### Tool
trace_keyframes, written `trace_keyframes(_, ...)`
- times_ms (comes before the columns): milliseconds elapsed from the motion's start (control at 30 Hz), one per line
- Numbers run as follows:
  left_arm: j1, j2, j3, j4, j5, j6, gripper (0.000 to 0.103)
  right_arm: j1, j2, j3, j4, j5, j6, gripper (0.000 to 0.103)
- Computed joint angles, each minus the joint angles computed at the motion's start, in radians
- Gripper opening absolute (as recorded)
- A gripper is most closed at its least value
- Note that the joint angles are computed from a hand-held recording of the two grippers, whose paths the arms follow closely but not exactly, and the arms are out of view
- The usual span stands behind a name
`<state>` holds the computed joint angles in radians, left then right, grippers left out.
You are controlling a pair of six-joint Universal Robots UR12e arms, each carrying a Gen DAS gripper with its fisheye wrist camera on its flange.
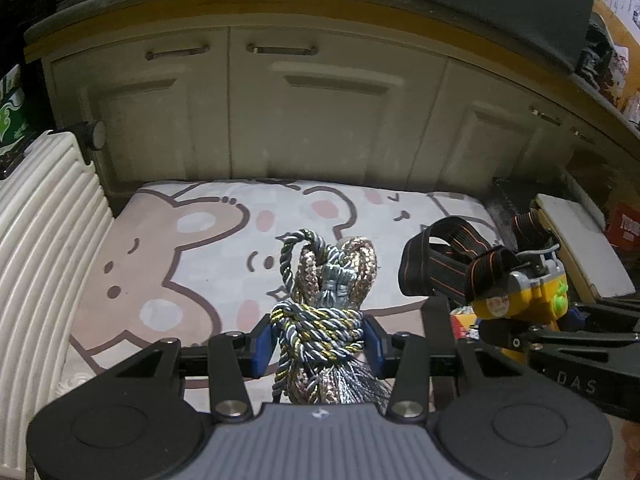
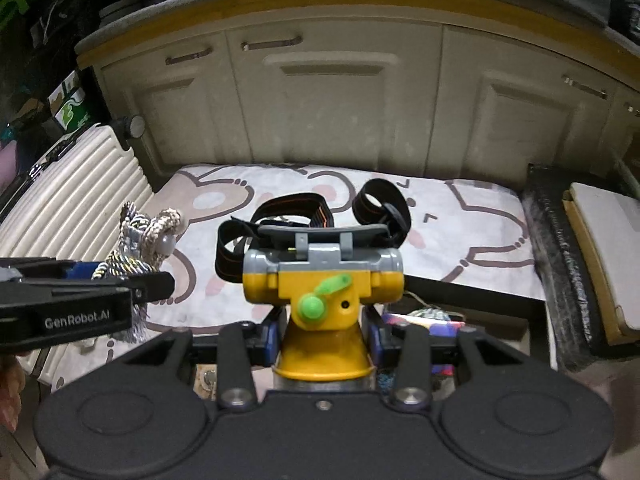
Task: Organize objects
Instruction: 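Lift the rope with the left gripper while the right gripper carries the headlamp toward the black box, then lower the headlamp into the black box with the right gripper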
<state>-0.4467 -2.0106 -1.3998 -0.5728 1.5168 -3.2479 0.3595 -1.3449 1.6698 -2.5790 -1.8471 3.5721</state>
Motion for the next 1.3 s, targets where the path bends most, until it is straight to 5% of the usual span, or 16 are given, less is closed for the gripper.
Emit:
trace_keyframes(867, -0.072, -0.087, 0.095, -0.031, -0.068, 0.040, 0.046, -0.087, -0.132, 0.204, -0.010, -0.086, 0.125, 0.042)
trace_keyframes(1300, -0.082, -0.133, 0.138, -0.039, -0.138, 0.029, 0.046, -0.128, -0.116, 0.215, 0.052, -0.046, 0.102, 0.042)
